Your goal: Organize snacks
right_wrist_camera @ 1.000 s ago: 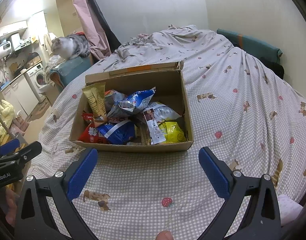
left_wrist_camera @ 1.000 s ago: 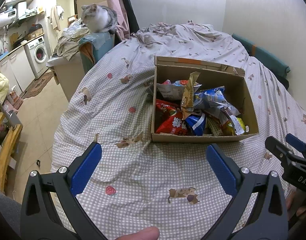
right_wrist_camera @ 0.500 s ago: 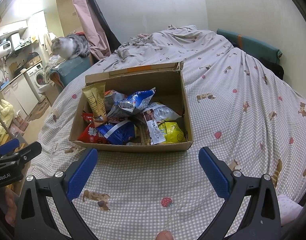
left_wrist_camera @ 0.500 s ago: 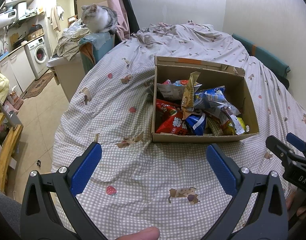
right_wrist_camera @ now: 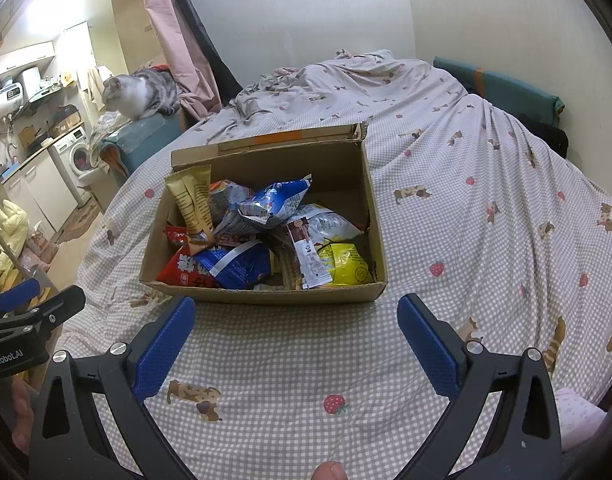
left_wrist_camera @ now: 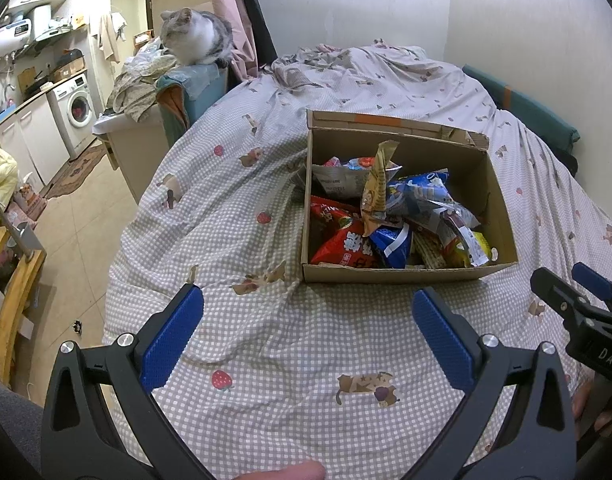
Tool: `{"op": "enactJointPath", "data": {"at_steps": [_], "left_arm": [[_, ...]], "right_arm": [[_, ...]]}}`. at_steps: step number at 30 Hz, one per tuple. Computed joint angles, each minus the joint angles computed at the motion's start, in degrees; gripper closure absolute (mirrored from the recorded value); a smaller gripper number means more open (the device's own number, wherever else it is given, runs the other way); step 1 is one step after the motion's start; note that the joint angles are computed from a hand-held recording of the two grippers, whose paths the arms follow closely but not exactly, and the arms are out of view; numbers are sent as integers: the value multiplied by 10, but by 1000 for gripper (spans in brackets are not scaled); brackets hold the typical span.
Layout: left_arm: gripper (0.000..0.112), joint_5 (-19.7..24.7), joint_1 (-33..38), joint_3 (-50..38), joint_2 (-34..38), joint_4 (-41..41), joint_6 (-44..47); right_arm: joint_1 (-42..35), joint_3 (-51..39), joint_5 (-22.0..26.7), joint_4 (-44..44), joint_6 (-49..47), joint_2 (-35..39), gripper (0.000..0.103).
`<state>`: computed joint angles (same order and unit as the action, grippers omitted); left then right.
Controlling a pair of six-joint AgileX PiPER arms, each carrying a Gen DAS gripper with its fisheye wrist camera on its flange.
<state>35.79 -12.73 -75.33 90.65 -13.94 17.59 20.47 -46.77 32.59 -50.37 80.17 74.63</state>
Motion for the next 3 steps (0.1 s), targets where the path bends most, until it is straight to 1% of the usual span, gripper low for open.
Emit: {"op": "enactJointPath", "data": {"at_steps": [3], "left_arm": [[9, 0, 1, 2, -3, -8, 11]], "right_arm": [[0, 0, -1, -1, 0, 1, 0]]}}
